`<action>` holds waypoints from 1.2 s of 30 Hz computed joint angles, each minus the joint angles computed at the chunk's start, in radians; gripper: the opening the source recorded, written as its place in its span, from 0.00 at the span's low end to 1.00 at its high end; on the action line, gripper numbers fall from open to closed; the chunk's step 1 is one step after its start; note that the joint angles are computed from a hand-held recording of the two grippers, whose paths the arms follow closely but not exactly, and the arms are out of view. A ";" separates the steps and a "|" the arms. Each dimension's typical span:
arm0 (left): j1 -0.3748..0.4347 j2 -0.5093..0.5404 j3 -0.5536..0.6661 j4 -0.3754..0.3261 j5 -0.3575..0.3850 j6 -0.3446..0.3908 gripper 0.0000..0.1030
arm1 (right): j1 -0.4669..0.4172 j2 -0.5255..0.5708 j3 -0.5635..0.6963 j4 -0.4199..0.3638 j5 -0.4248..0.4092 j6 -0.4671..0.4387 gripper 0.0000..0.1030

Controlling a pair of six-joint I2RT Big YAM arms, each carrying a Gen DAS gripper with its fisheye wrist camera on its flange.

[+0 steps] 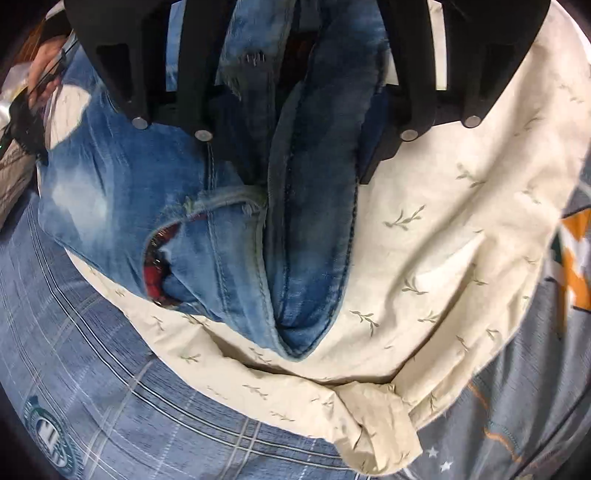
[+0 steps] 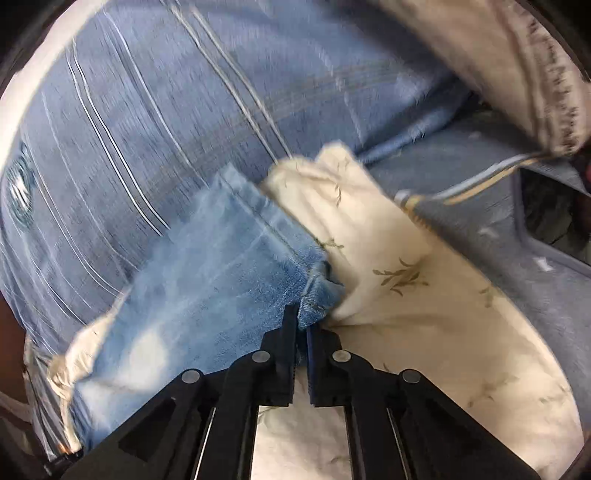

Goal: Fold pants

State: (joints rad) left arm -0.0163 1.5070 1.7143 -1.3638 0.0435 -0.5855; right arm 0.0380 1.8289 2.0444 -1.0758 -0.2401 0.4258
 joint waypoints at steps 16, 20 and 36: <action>-0.026 -0.358 -0.307 0.056 0.324 0.068 0.64 | -0.266 -0.482 -0.513 -0.019 -0.070 -0.131 0.40; -0.124 -0.347 -0.326 0.015 0.214 0.122 0.73 | -0.319 -0.478 -0.550 0.000 -0.164 -0.096 0.46; -0.098 -0.486 -0.480 0.005 0.264 0.020 0.08 | -0.212 -0.473 -0.578 0.041 -0.043 -0.176 0.06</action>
State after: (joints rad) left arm -0.1142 1.0213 1.2348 -1.3588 0.3070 -0.5650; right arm -0.1739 1.3561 1.4665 -1.0352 -0.2835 0.2501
